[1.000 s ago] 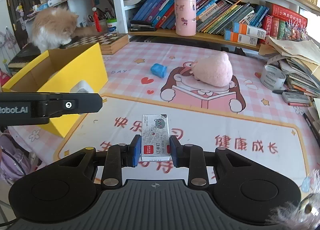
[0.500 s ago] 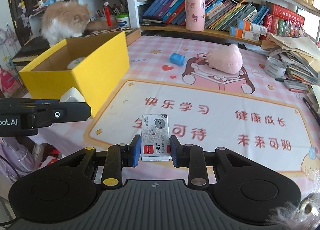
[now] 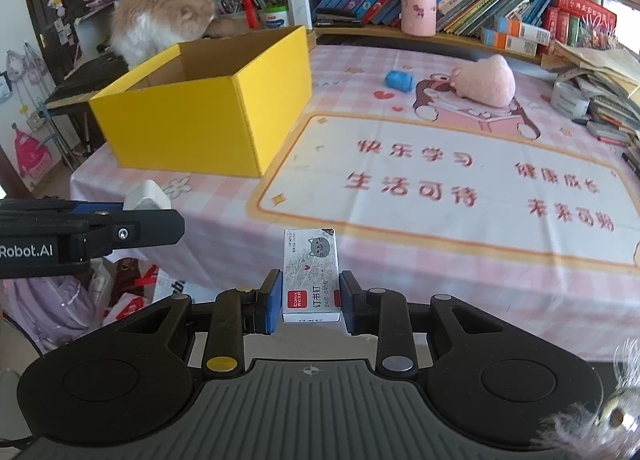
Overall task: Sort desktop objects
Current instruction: 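Carry the charger with the left tool while the right tool carries the card box to the yellow box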
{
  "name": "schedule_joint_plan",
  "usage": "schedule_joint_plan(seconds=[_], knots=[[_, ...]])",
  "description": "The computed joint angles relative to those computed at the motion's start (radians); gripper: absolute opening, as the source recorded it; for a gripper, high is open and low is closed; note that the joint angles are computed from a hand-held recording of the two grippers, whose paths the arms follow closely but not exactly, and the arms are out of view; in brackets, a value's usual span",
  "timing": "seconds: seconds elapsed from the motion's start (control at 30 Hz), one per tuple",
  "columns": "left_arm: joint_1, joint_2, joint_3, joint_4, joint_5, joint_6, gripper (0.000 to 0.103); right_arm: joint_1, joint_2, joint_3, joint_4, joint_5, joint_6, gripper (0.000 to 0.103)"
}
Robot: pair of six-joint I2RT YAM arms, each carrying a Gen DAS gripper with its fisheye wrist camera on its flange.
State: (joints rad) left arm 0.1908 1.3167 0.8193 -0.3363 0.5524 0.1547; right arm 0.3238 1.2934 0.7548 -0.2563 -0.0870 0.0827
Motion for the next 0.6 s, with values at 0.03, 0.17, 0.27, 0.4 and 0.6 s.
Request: schedule_joint_plan(seconds=[0.03, 0.17, 0.27, 0.4, 0.6], knots=[[0.011, -0.009, -0.004, -0.011, 0.006, 0.012, 0.045, 0.013, -0.008, -0.005, -0.002, 0.008, 0.011, 0.027], [0.051, -0.044, -0.025, -0.029, 0.026, 0.034, 0.045, 0.055, -0.024, -0.013, -0.012, 0.029, 0.04, 0.027], [0.083, -0.067, -0.034, -0.038, 0.049, 0.028, 0.045, 0.085, -0.024, -0.006, -0.018, 0.041, 0.044, 0.027], [0.116, -0.092, -0.041, -0.036, 0.065, 0.016, 0.045, 0.122, -0.023, 0.003, -0.017, 0.053, 0.03, 0.027], [0.17, -0.115, -0.06, -0.038, 0.071, 0.007, 0.045, 0.157, -0.003, 0.024, -0.017, 0.049, 0.008, 0.027]])
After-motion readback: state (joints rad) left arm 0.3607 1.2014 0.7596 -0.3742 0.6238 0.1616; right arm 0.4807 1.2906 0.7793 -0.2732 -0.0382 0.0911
